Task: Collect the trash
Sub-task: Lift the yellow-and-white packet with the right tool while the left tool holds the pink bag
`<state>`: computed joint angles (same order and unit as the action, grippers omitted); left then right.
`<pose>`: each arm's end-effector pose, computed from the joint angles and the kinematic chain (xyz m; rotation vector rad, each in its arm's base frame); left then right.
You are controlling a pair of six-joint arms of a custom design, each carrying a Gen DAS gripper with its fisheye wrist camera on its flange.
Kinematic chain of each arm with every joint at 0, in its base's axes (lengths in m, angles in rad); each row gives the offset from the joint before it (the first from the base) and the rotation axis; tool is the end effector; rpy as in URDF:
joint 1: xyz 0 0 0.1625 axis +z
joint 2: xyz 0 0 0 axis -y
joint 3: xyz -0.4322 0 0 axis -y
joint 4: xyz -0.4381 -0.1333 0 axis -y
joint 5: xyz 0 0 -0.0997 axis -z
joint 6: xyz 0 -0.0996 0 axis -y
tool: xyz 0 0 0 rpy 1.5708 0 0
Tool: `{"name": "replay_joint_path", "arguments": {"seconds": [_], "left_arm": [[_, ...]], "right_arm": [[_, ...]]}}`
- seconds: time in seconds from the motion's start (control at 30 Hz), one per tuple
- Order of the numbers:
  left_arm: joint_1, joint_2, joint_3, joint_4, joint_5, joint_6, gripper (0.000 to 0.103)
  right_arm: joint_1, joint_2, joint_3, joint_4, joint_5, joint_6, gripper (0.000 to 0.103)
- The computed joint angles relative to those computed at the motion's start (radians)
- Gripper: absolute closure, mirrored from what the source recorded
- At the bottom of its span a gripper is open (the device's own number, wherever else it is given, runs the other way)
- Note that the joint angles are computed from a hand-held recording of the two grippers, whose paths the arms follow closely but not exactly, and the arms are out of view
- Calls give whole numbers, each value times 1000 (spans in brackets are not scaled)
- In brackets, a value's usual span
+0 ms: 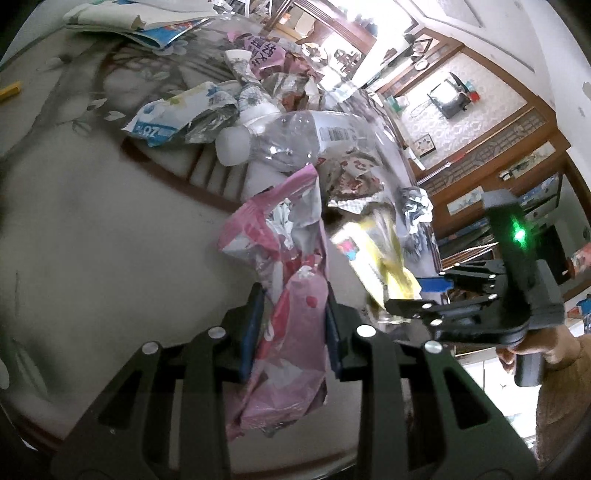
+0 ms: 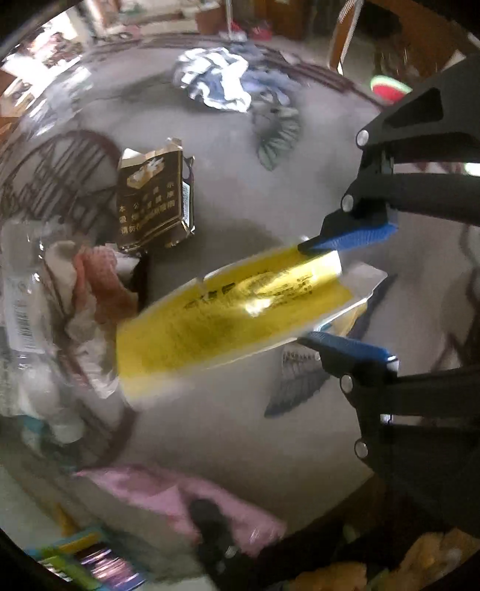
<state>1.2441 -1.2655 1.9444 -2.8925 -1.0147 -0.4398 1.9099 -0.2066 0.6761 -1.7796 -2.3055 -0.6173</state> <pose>-0.0169 -0.6292 0.2917 -0.4018 2.6355 -1.1028 0.3591 -0.8181 -0.0442 1.2187 -2.0867 -0.4421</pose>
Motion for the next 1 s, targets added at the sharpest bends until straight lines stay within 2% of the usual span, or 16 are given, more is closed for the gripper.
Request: {"name": "replay_joint_path", "arguments": {"seconds": [0.03, 0.07, 0.13, 0.33, 0.43, 0.57, 0.67, 0.7, 0.73, 0.77, 0.9, 1.0], "left_arm": [[-1, -1, 2, 1, 1, 0, 74], [-1, -1, 1, 2, 2, -1, 74], [-1, 1, -1, 4, 2, -2, 74], [-3, 6, -4, 10, 13, 0, 74], [-2, 9, -7, 9, 11, -1, 74], [-1, 11, -9, 10, 9, -1, 74], [-2, 10, -8, 9, 8, 5, 74], [-2, 10, -8, 10, 8, 6, 74], [-1, 9, -8, 9, 7, 6, 74], [-1, 10, -8, 9, 8, 5, 74], [-2, 8, -6, 6, 11, 8, 74], [-4, 11, -7, 7, 15, 19, 74]], "right_arm": [[-4, -2, -9, 14, 22, 13, 58], [-10, -3, -18, 26, 42, 30, 45], [-18, -6, -18, 1, 69, 34, 31], [-16, 17, -7, -175, 69, -59, 31], [-9, 5, 63, -327, 61, -154, 31], [-4, -5, 131, -421, 74, -185, 31], [-5, -14, 177, -462, 53, -178, 33], [3, -40, 238, -474, 47, -156, 34], [-1, -49, 258, -502, 52, -156, 43], [-3, -51, 264, -517, 55, -154, 45], [-12, -83, 280, -515, 129, -51, 49], [-22, -142, 340, -525, 205, 21, 49]]}}
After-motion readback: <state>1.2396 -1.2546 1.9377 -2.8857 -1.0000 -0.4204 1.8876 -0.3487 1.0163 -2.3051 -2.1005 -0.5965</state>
